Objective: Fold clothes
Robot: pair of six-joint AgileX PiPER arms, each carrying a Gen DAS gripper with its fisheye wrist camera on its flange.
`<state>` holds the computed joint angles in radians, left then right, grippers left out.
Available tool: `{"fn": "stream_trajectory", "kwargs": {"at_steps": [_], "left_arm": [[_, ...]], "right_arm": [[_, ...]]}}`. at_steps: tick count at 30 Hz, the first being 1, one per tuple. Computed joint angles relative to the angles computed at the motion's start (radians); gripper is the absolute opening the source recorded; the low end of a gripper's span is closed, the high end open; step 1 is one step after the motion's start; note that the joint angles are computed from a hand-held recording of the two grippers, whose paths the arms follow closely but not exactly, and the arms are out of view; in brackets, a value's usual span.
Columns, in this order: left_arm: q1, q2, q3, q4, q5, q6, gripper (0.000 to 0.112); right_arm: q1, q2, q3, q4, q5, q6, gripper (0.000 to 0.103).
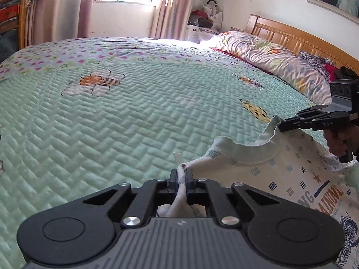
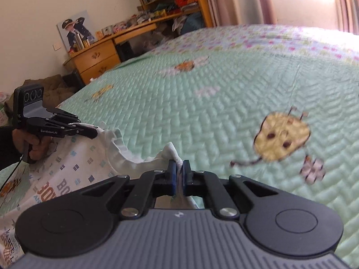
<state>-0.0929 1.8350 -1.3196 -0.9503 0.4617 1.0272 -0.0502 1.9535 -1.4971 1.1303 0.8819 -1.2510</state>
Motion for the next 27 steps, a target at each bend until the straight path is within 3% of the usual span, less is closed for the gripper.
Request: {"fn": "stream_trajectory", "kwargs": {"at_steps": [4, 8, 10, 12, 13, 15, 18, 20, 21, 22, 23, 25, 27], "left_arm": [[-0.038, 0.131, -0.203, 0.348, 0.01, -0.299, 0.006], [-0.039, 0.165, -0.24, 0.398, 0.028, -0.377, 0.016], [-0.038, 0.166, -0.25, 0.431, 0.041, -0.414, 0.031], [-0.034, 0.118, -0.219, 0.504, 0.024, -0.453, 0.071], [-0.024, 0.084, -0.187, 0.504, 0.004, -0.439, 0.078], [0.021, 0.005, -0.123, 0.458, 0.004, -0.402, 0.076], [0.122, -0.191, 0.109, 0.194, -0.014, -0.27, 0.077], [0.197, -0.342, 0.288, -0.006, -0.016, -0.16, 0.077], [0.232, -0.429, 0.388, -0.08, 0.005, -0.112, 0.077], [0.261, -0.525, 0.488, -0.114, 0.02, -0.098, 0.077], [0.278, -0.625, 0.588, -0.134, 0.026, -0.103, 0.078], [0.313, -0.825, 0.772, -0.163, 0.063, -0.144, 0.079], [0.302, -1.019, 0.91, -0.086, 0.084, -0.319, 0.079]], "right_arm": [[0.037, 0.09, -0.154, -0.088, -0.074, 0.13, 0.005], [0.097, 0.14, -0.157, -0.19, -0.203, 0.193, 0.008], [0.086, 0.122, -0.121, -0.136, -0.216, 0.189, 0.012], [0.062, 0.084, -0.075, -0.076, -0.217, 0.183, 0.02], [0.042, 0.05, -0.045, -0.045, -0.213, 0.18, 0.02], [-0.019, -0.052, 0.064, 0.054, -0.196, 0.137, 0.02], [-0.134, -0.257, 0.303, 0.197, -0.137, 0.014, 0.024], [-0.225, -0.416, 0.486, 0.248, -0.057, -0.079, 0.032], [-0.274, -0.494, 0.575, 0.262, -0.022, -0.111, 0.041], [-0.331, -0.568, 0.669, 0.277, 0.012, -0.126, 0.052], [-0.401, -0.64, 0.759, 0.283, 0.056, -0.129, 0.055], [-0.576, -0.766, 0.916, 0.259, 0.172, -0.118, 0.055], [-0.773, -0.849, 1.051, 0.209, 0.291, -0.107, 0.055]]}}
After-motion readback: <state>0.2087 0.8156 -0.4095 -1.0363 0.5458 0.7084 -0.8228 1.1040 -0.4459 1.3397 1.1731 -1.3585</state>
